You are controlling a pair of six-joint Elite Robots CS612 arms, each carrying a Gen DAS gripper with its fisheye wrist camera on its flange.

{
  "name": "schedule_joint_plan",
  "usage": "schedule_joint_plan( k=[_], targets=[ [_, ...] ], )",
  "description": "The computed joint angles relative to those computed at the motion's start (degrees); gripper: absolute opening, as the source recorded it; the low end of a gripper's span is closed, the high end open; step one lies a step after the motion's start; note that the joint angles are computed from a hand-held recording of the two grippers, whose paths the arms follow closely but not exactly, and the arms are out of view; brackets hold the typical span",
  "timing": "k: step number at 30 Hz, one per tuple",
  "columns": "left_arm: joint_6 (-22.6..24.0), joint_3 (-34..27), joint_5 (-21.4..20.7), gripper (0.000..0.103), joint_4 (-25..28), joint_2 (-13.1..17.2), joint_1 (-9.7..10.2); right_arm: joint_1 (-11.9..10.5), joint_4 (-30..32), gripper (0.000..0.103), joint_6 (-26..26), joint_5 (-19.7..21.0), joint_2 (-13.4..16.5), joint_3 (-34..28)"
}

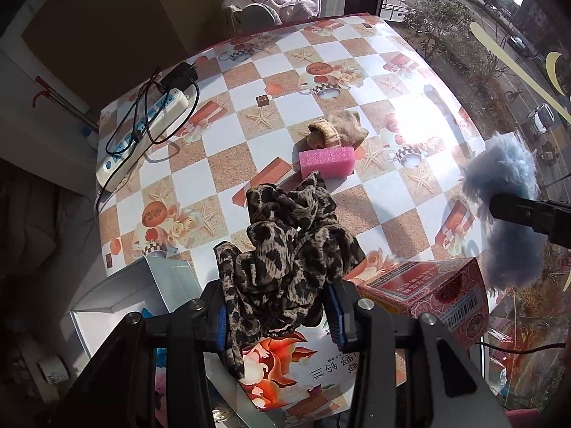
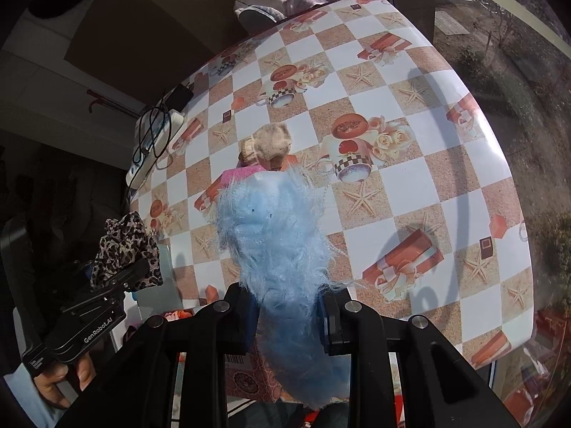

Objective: Organize soft objects
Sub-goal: 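Lift the scrunchie and fluffy item in both grippers toward the box, then carry the leopard scrunchie and light-blue fluffy item over the white box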

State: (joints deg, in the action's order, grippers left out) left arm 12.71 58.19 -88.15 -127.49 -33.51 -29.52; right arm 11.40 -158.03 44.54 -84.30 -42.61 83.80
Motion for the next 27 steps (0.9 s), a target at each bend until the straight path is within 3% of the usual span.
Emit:
schedule_joint_plan(
  k=[14,27],
  targets=[
    [-4.5,7.8,-2.2,0.047,-6.0,-4.2,2.62,3.1,7.5,0.028,-5.7,-1.5,0.6,-5.4],
    [-12.5,13.2,-1.4,0.047,-10.1,-6.9,5.48,6.7,15.9,0.028,-16.3,-0.4,4.7,-15.7]
  ],
)
